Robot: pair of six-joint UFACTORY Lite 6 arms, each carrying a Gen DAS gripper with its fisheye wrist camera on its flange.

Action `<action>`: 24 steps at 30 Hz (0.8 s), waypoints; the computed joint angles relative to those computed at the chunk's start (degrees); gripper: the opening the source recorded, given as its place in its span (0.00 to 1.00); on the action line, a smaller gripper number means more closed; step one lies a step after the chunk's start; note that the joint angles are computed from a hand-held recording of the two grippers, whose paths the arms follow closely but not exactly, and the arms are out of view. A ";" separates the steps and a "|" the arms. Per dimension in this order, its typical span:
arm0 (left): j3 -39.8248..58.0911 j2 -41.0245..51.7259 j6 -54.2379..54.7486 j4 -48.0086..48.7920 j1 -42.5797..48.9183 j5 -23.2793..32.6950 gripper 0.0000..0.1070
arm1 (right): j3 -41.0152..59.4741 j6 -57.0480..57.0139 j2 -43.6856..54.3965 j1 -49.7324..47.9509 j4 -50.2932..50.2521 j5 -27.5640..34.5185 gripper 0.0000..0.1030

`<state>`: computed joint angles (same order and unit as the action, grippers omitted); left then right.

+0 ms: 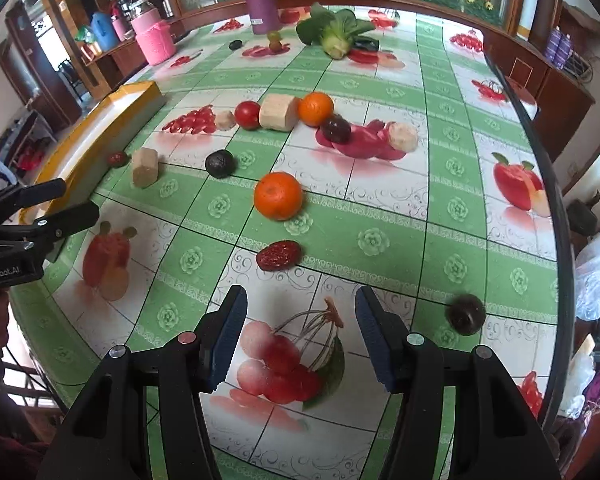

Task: Organize fruits
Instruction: 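Withdraw both open grippers from the tray back toward the fruits, then grasp a red date with the right gripper while the left gripper grasps an orange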

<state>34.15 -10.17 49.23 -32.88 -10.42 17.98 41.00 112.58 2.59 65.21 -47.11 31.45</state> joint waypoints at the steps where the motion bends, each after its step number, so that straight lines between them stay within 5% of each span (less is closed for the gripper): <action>1: 0.19 0.49 -1.74 1.15 -0.58 -0.35 0.83 | 0.58 -1.01 0.90 -0.64 -0.22 -0.98 0.54; 11: 2.20 3.23 -10.91 6.97 -2.38 -1.53 0.83 | 2.03 -7.42 7.30 -7.73 -5.17 -11.63 0.47; 16: 4.01 5.85 -15.20 10.08 -3.88 -2.52 0.83 | 3.21 -9.57 8.45 -8.59 -7.03 -12.19 0.27; 24: 8.94 11.68 -26.71 18.17 -10.96 -2.12 0.83 | 0.26 -4.35 3.25 -5.90 -11.34 -9.26 0.27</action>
<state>43.09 1.51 22.51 -14.71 -21.38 15.86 41.25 108.23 5.85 59.31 -58.46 22.18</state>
